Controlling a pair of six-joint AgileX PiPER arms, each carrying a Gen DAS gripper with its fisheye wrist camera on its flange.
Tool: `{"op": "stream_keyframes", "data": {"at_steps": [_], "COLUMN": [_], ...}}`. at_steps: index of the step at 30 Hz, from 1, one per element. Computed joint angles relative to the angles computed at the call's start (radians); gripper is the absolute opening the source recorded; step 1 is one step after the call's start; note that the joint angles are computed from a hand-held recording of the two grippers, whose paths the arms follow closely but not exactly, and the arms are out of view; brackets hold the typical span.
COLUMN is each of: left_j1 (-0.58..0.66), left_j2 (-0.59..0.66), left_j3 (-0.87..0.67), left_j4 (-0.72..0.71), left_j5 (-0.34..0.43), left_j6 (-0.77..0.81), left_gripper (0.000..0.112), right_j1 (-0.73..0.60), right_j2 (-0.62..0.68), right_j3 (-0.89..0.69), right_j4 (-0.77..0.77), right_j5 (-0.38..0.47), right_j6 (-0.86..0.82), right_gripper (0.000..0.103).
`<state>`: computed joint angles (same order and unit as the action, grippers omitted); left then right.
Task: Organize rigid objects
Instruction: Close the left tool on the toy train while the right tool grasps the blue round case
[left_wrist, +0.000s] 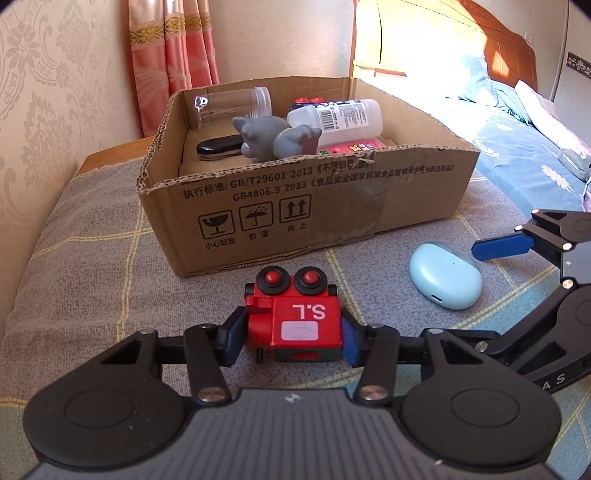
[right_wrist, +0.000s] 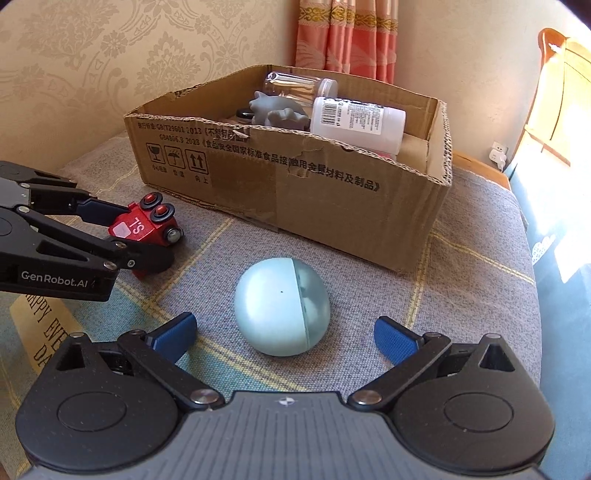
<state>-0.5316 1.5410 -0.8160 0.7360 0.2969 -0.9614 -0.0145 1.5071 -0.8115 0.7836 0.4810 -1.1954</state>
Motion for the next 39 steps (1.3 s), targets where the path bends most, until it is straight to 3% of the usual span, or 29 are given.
{"op": "stream_keyframes", "data": {"at_steps": [7, 15, 21, 29, 39], "left_j1": [0.006, 0.011, 0.010, 0.003, 0.005], "left_j2": [-0.002, -0.001, 0.002, 0.001, 0.009], "left_j3": [0.000, -0.001, -0.006, 0.003, -0.008], "left_j4": [-0.007, -0.019, -0.020, 0.050, 0.047], "left_j5": [0.006, 0.003, 0.007, 0.008, 0.015], "left_j6": [0.007, 0.025, 0.026, -0.033, -0.024], "left_gripper": [0.050, 0.051, 0.051, 0.055, 0.057], "right_j1": [0.020, 0.003, 0.004, -0.023, 0.006], "right_j2": [0.037, 0.030, 0.039, 0.063, 0.037], "right_j3": [-0.061, -0.102, -0.112, -0.151, -0.132], "right_j4": [-0.003, -0.055, -0.060, -0.064, -0.104], "right_j5": [0.079, 0.115, 0.111, 0.176, 0.140], "right_j6": [-0.060, -0.014, -0.036, -0.087, -0.046], "right_gripper": [0.098, 0.060, 0.059, 0.059, 0.058]}}
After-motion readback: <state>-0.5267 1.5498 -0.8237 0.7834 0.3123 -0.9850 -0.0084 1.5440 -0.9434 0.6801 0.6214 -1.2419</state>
